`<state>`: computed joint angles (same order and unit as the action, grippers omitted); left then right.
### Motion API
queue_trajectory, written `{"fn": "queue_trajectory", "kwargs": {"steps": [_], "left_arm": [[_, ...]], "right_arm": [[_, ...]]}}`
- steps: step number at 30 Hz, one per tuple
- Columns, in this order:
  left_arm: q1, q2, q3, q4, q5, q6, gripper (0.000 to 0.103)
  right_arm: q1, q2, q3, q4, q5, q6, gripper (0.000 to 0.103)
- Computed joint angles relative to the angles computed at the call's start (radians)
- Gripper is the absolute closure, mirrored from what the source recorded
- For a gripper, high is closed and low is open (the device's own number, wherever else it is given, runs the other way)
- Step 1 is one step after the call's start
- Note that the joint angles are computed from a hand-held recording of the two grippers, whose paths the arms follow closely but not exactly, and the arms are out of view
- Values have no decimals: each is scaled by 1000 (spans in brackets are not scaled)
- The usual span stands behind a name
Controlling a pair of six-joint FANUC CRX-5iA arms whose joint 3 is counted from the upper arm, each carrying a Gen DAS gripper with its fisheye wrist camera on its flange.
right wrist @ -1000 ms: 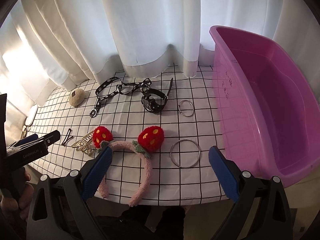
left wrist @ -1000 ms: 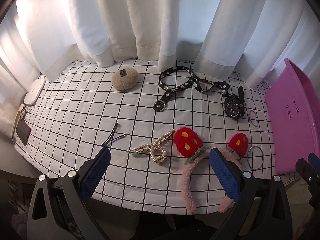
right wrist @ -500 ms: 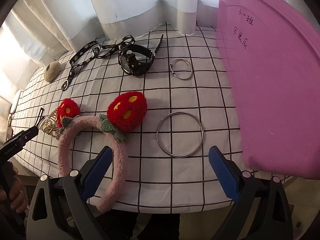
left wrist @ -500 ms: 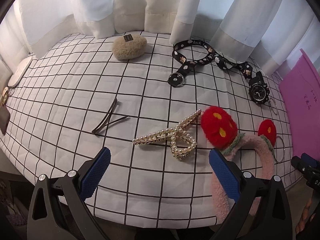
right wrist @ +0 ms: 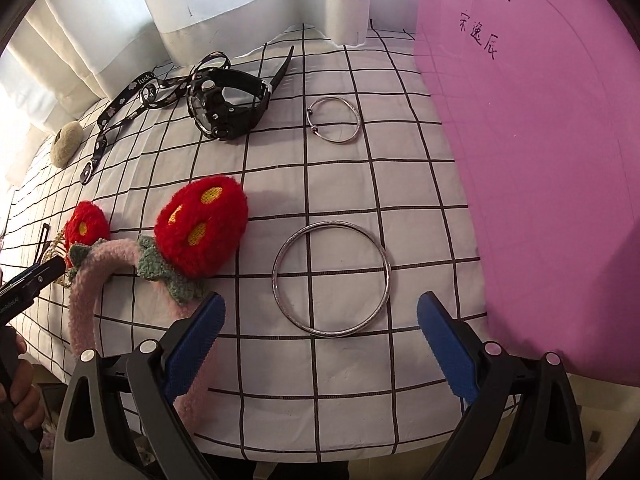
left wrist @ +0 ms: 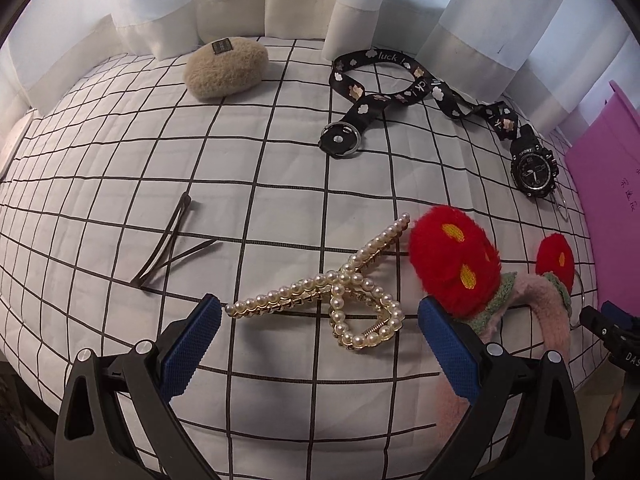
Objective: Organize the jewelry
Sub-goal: 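Move the left tool toward the pearl hair clip while the right tool approaches the large silver ring, then close the left tool on the pearl clip while the right tool closes on the large ring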
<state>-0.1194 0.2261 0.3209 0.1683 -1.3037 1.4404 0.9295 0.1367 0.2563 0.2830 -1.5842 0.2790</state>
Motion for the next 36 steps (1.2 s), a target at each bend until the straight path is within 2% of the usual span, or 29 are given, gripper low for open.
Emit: {"fn": "queue_trajectory", "kwargs": {"steps": [6, 9, 16, 20, 25, 29, 36], "left_arm": [[-15, 13, 5, -5, 14, -2, 6], [-25, 30, 18, -31, 2, 10, 6], [-60, 9, -3, -108, 41, -3, 5], [-57, -5, -24, -108, 63, -7, 5], [-56, -38, -79, -102, 128, -17, 5], [-56, -53, -100, -101, 143, -14, 5], [-57, -68, -121, -101, 164, -19, 6]], "right_arm": [[-10, 13, -5, 5, -10, 5, 11], [-12, 18, -12, 9, -15, 11, 11], [-30, 38, -14, 1, -26, 24, 11], [-31, 17, -57, 22, 30, -1, 10], [-10, -4, -106, 67, 60, -28, 9], [17, -32, -164, 115, 94, -56, 9], [46, -47, -192, 141, 103, -95, 9]]}}
